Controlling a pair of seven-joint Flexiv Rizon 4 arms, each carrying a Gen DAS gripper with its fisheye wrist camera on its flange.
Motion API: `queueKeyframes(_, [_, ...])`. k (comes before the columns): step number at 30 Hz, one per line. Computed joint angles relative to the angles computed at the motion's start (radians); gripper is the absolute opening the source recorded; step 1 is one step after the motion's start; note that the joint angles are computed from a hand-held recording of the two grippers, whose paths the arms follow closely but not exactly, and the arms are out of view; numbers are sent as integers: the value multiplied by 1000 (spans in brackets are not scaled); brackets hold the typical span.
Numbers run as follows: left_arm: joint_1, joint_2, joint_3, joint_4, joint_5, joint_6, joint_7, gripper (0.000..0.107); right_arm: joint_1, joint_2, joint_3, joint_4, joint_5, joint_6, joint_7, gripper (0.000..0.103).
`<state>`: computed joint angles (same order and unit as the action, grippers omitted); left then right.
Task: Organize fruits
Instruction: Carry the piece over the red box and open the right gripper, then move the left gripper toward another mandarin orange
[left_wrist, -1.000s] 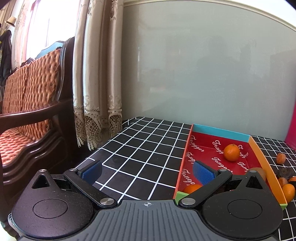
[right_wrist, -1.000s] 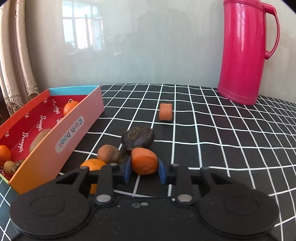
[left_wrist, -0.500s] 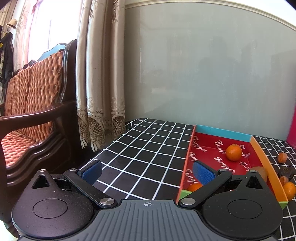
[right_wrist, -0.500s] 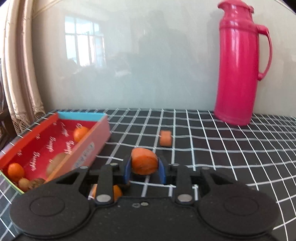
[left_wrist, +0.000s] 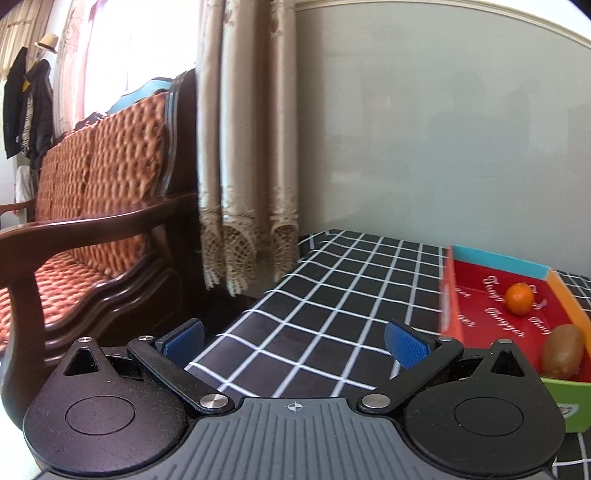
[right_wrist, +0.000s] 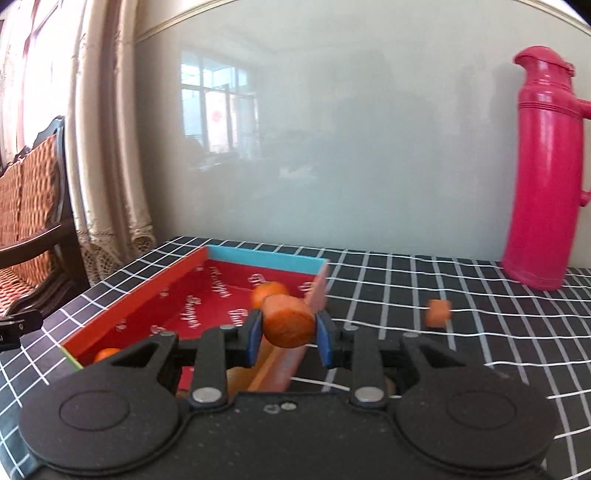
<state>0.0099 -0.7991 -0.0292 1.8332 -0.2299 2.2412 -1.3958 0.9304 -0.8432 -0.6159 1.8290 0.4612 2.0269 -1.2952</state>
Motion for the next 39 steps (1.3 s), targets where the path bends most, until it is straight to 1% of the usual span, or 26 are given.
queueKeyframes(5, [24, 2, 1, 5, 4, -9, -8, 103, -5, -15, 29, -38, -21, 3, 3, 29])
queueKeyframes(9, [37, 3, -4, 6, 21, -9, -17, 103, -13, -29, 53, -70, -46, -21, 2, 29])
queueKeyframes(11, [43, 3, -9, 5, 32, -11, -21, 103, 8, -43, 31, -73, -53, -41, 3, 30])
queueKeyframes(12, [43, 4, -9, 5, 35, -13, -21, 103, 20, -50, 18, -70, -53, -41, 6, 34])
queueKeyframes(14, [39, 4, -6, 5, 37, -14, -18, 103, 44, -62, -12, -60, -39, -27, 15, 35])
queueKeyframes(15, [40, 4, -8, 6, 41, -13, -18, 103, 60, -69, -36, -55, -19, -19, 20, 38])
queueKeyframes(17, [41, 5, -11, 5, 48, -11, -20, 103, 97, -97, -97, -51, 42, 0, 40, 54])
queueKeyframes(18, [40, 5, -11, 6, 49, -8, -22, 103, 125, -120, -142, -48, 90, 8, 51, 67])
queueKeyframes(19, [42, 5, -14, 6, 54, -3, -25, 103, 151, -144, -187, -45, 138, 12, 65, 73])
queueKeyframes(21, [45, 6, -21, 7, 65, 6, -32, 103, 170, -163, -237, -32, 210, 20, 101, 73])
queueKeyframes(23, [48, 7, -30, 6, 84, 16, -39, 103, 179, -176, -278, -21, 290, 14, 159, 79])
queueKeyframes(24, [46, 7, -32, 7, 91, 25, -41, 103, 180, -179, -293, -15, 322, 7, 195, 85])
queueKeyframes(25, [44, 7, -33, 6, 99, 29, -40, 103, 169, -168, -290, -5, 336, 11, 227, 86])
queueKeyframes(27, [38, 6, -38, 2, 117, 38, -36, 103, 122, -122, -242, 20, 326, 37, 275, 86])
queueKeyframes(31, [50, 7, -75, -5, 183, 38, -51, 103, 73, -67, -193, 65, 306, 57, 304, 87])
queueKeyframes(35, [47, 8, -105, -12, 235, 37, -69, 103, 65, -51, -181, 90, 295, 82, 264, 87])
queueKeyframes(39, [29, 6, -122, -23, 279, 32, -70, 103, 89, -56, -209, 98, 314, 80, 211, 87])
